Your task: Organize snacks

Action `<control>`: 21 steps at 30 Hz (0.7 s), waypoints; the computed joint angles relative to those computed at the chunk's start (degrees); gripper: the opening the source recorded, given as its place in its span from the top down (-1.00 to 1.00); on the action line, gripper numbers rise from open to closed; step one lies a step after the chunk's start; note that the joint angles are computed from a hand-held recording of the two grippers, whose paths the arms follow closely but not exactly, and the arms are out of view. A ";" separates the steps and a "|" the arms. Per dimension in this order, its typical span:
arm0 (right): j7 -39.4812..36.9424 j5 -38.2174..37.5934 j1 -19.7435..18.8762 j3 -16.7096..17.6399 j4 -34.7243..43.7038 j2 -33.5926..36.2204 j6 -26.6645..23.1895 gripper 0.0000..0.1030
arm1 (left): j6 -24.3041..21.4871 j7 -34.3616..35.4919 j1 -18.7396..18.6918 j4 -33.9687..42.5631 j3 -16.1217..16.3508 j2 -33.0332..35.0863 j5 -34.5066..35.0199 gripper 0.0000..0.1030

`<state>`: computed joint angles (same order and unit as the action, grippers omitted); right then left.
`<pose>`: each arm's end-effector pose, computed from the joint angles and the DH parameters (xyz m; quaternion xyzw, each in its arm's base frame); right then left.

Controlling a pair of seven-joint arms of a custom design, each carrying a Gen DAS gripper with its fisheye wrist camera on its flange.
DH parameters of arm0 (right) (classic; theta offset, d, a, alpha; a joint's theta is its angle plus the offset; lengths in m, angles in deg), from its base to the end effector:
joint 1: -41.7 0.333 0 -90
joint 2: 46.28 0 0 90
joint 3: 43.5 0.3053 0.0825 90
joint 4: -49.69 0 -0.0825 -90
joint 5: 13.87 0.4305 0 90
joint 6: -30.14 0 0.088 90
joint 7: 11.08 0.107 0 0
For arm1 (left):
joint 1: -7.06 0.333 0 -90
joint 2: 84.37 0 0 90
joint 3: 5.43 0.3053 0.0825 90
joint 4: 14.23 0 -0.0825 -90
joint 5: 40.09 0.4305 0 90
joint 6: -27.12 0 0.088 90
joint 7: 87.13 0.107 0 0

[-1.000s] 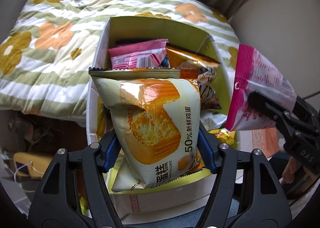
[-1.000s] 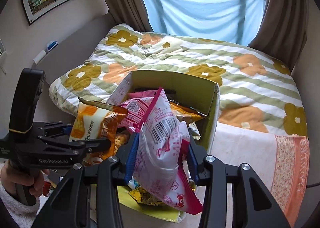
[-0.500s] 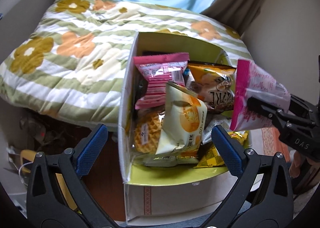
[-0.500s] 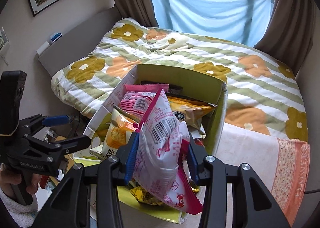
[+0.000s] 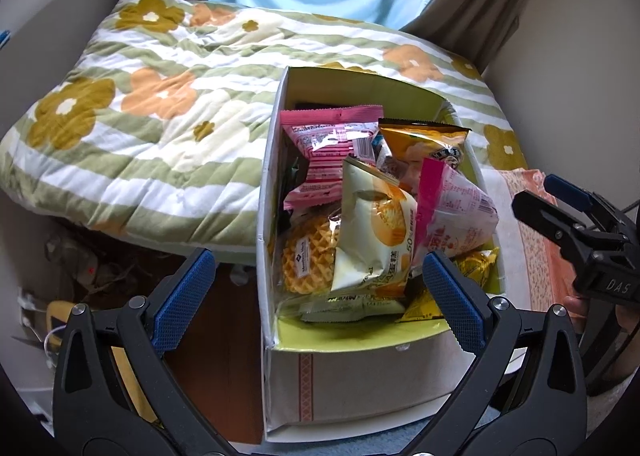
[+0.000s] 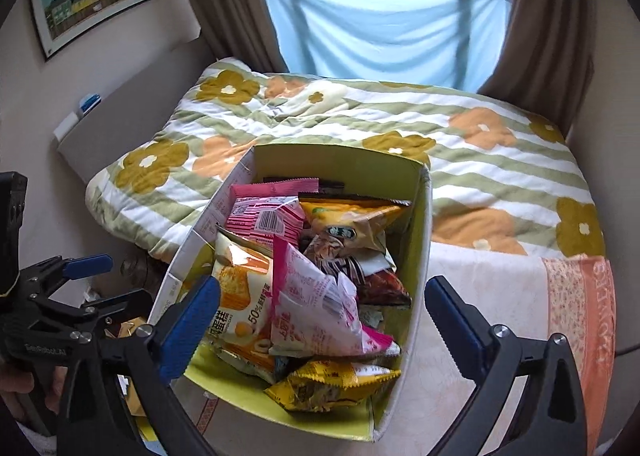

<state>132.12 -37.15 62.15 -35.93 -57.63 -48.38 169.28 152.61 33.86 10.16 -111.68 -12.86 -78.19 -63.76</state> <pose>0.5662 0.3010 0.5681 -0.5932 0.7326 -0.1944 0.2712 0.6720 -0.0619 0.5436 -0.5178 0.8125 -0.2618 0.0564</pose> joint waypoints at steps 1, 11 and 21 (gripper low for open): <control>1.48 -0.64 0.03 0.10 -0.48 -0.53 -0.02 -0.97 | 0.34 0.49 0.01 -0.32 0.00 -0.27 0.20 -0.99; 9.84 -8.24 -0.88 2.91 -4.52 -7.44 -2.20 -0.97 | 5.17 5.75 -1.84 -7.63 1.00 -9.14 -3.63 -0.99; 15.62 -11.91 -5.49 11.55 -14.58 -28.18 -13.14 -0.98 | 17.19 9.41 -10.99 -27.70 6.43 -34.07 -13.28 -0.99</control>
<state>147.74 -49.06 56.66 -24.38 -72.20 -76.56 156.14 169.80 43.27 -0.83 -139.38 -6.43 -112.26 -77.04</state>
